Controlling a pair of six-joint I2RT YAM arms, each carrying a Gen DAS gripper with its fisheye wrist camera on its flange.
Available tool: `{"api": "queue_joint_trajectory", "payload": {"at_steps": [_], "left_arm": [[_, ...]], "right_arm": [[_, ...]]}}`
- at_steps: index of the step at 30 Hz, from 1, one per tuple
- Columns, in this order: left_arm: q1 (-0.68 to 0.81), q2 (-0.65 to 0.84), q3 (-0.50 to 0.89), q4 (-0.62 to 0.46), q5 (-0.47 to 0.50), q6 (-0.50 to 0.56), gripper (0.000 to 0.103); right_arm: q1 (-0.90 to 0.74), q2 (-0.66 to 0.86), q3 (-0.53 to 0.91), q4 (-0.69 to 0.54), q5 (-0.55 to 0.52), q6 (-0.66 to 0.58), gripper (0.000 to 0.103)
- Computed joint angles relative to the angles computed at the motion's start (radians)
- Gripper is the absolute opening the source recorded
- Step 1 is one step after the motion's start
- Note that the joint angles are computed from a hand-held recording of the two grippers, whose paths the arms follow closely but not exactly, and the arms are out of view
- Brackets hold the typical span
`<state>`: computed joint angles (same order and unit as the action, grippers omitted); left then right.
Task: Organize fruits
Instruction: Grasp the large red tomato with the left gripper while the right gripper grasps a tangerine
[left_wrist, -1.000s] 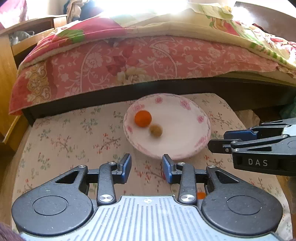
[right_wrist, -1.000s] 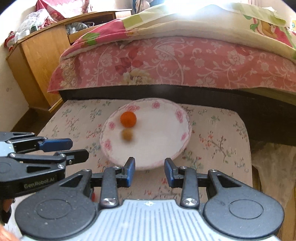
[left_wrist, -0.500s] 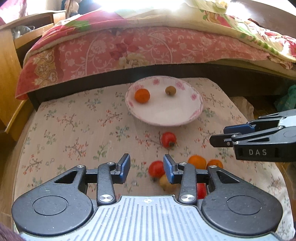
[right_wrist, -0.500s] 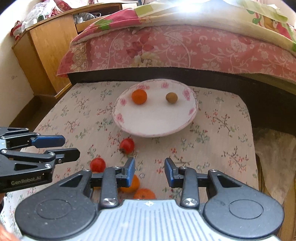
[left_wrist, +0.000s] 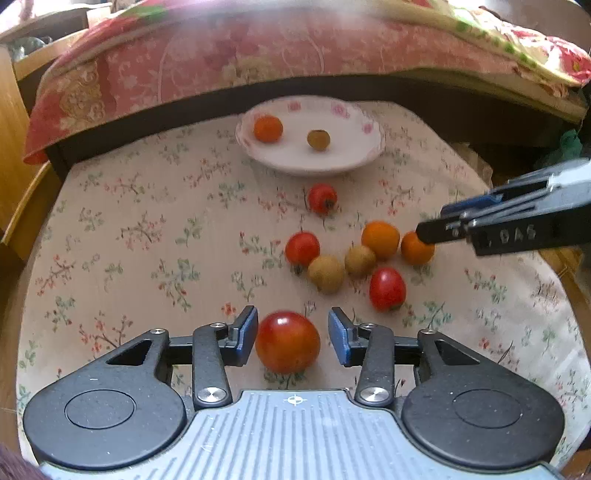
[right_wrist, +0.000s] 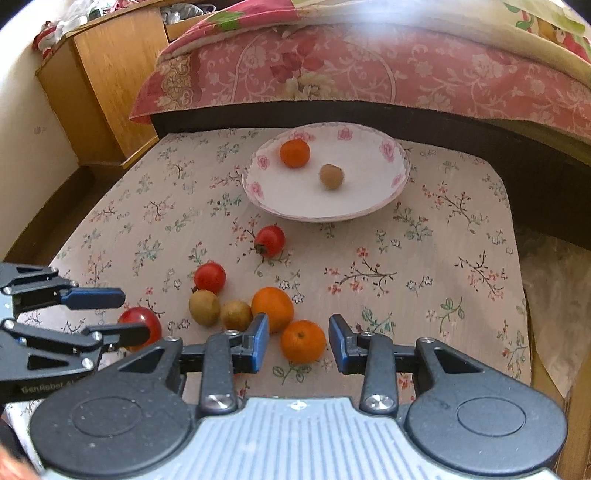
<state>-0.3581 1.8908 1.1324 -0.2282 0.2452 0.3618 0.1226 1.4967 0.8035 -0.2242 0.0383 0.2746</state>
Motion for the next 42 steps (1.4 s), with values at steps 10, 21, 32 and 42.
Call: {"api": "queue_joint_trajectory", "payload": {"at_steps": [10, 21, 32, 42], "left_arm": [[-0.003, 0.060, 0.020, -0.008, -0.027, 0.009, 0.058], [-0.007, 0.092, 0.024, 0.021, -0.028, 0.015, 0.058], [-0.003, 0.094, 0.024, 0.032, -0.013, 0.016, 0.052], [-0.004, 0.091, 0.009, 0.060, -0.023, 0.028, 0.054]], "right_arm": [[-0.012, 0.032, 0.002, 0.008, -0.023, -0.011, 0.039], [0.001, 0.043, -0.016, 0.014, 0.014, -0.124, 0.047], [0.005, 0.150, 0.025, 0.045, 0.004, -0.190, 0.047], [0.038, 0.159, 0.047, 0.014, 0.067, -0.193, 0.034]]}}
